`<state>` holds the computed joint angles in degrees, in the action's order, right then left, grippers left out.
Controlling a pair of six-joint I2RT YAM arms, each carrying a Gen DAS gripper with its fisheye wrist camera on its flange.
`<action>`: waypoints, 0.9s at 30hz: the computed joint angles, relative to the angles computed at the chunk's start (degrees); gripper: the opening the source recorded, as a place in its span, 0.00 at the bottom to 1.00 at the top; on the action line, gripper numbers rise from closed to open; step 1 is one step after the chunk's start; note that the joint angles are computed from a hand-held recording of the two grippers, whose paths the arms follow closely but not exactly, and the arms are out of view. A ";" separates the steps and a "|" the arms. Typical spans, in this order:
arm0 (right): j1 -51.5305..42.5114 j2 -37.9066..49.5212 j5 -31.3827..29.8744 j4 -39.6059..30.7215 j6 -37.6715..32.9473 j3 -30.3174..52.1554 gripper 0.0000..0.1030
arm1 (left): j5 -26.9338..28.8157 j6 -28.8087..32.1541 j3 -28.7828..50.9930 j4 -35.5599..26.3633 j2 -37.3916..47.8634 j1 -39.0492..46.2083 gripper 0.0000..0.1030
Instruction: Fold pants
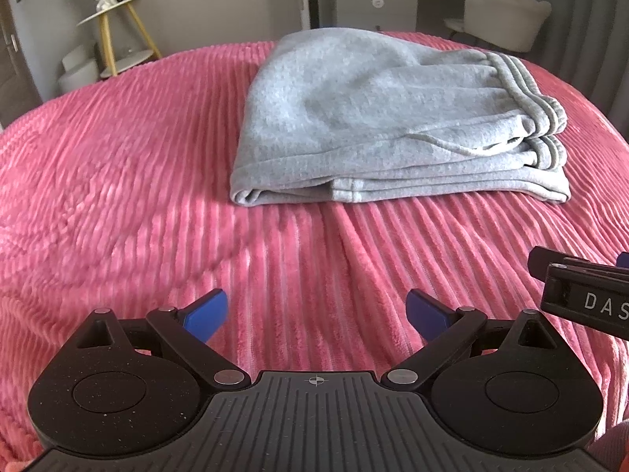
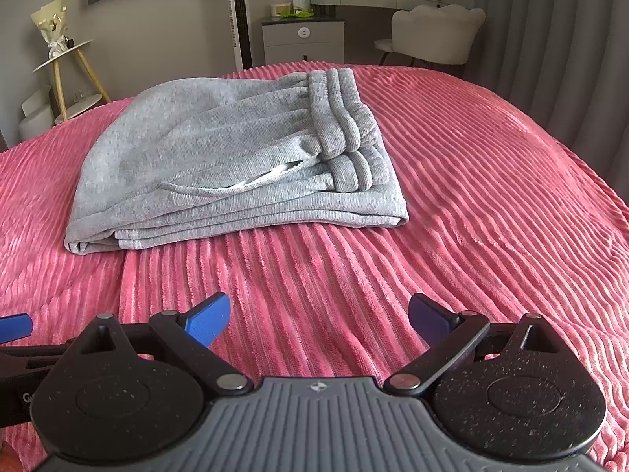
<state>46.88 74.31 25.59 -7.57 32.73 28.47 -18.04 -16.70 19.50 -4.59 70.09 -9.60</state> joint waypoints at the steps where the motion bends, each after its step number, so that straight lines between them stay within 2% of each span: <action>1: 0.01 0.04 0.01 -0.04 0.01 0.04 0.95 | 0.00 0.00 0.00 0.00 0.00 0.00 0.97; 27: -1.58 0.35 -1.65 -0.49 0.79 0.12 0.95 | 0.65 -0.57 0.31 -0.63 -0.01 0.76 0.97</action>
<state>45.30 74.66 23.94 -8.06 33.52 28.59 -17.39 -17.27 19.81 -5.21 70.08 -8.83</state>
